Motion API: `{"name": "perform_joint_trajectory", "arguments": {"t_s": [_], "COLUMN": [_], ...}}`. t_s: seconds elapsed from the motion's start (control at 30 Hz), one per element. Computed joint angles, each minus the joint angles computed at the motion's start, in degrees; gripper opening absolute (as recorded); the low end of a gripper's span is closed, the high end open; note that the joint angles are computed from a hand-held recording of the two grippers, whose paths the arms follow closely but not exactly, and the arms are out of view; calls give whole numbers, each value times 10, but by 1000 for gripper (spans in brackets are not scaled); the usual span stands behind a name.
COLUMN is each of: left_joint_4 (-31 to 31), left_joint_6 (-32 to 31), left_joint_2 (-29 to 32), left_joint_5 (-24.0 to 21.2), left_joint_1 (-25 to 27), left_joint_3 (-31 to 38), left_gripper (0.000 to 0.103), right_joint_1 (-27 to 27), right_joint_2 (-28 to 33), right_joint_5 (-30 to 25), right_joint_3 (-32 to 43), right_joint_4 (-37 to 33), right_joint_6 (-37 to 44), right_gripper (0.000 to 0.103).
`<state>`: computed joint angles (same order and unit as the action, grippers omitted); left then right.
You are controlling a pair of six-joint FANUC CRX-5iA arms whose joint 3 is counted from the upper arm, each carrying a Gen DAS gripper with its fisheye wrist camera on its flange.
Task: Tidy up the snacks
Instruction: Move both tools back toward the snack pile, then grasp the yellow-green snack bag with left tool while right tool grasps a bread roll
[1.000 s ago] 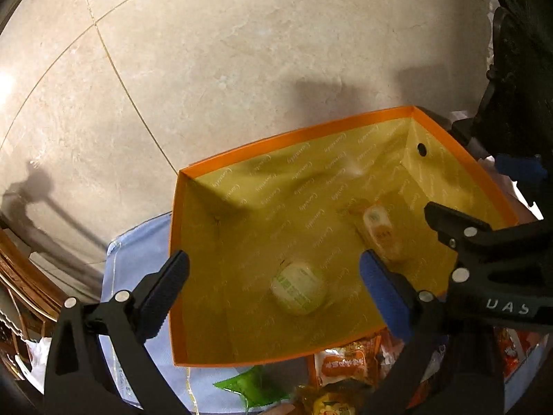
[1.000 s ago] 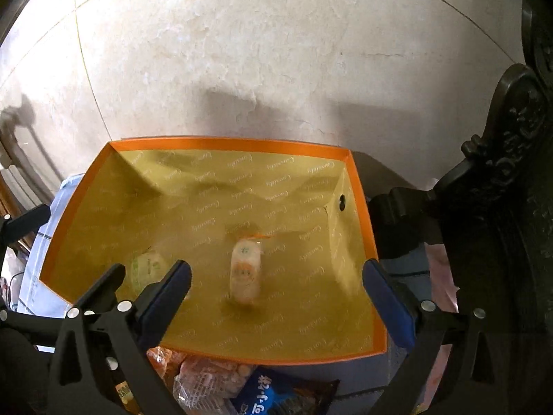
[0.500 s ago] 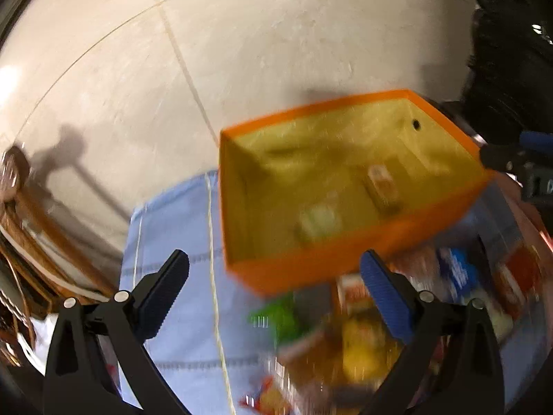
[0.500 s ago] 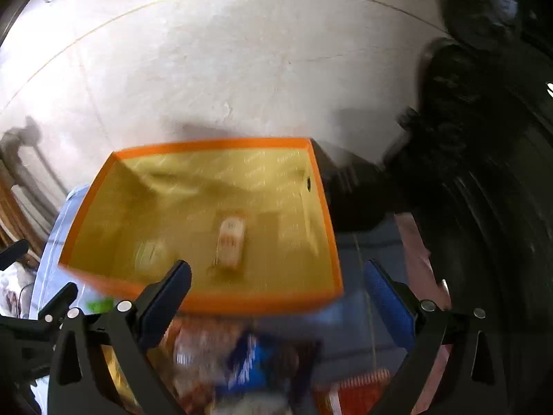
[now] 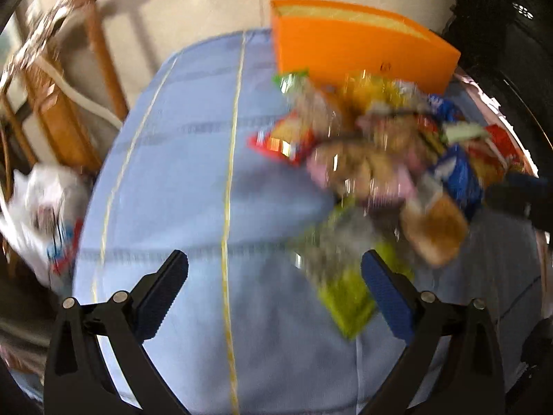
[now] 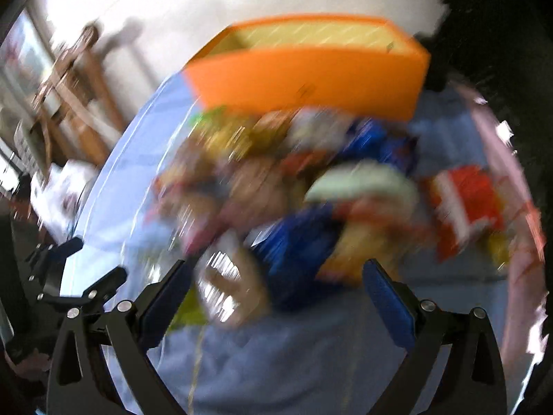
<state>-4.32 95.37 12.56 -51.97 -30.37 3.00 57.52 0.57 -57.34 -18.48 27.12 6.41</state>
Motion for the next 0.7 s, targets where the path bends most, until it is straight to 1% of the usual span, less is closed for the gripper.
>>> {"name": "perform_joint_trajectory", "arguments": {"t_s": [0.07,0.13,0.2,0.23,0.3,0.33,0.4,0.47,0.5,0.57,0.67,0.7], "left_joint_4": [6,-3,2,-5,3,-3,14,35,39,28,54,59], "left_joint_6": [10,27,21,21,2,6,-2,-1,-1,8,3,2], "left_joint_2": [-2,-5,-5,-2,2,7,19,19,19,17,10,11], "left_joint_5": [1,24,44,49,59,60,59,75,78,81,92,96], "left_joint_1": [2,1,2,0,2,-1,3,8,9,5,11,10], "left_joint_3": [-20,-38,-48,-47,-51,-46,-40,-51,-55,-56,-73,-75], "left_gripper": [98,98,98,98,98,98,98,99,99,99,99,99], "right_joint_1": [7,8,4,5,-1,-3,-10,-13,-13,-16,-21,-23], "right_joint_2": [20,33,39,42,52,56,69,79,84,82,78,77], "right_joint_5": [-8,-7,4,7,6,8,9,16,11,21,25,23], "right_joint_3": [13,21,23,23,28,30,41,47,48,42,34,34], "right_joint_4": [-7,-8,-7,-5,-3,-4,-24,-40,-36,-36,-32,-33], "right_joint_6": [23,39,46,48,62,68,87,108,113,112,107,116], "right_gripper": [100,99,100,99,99,99,99,99,99,99,99,99]}}
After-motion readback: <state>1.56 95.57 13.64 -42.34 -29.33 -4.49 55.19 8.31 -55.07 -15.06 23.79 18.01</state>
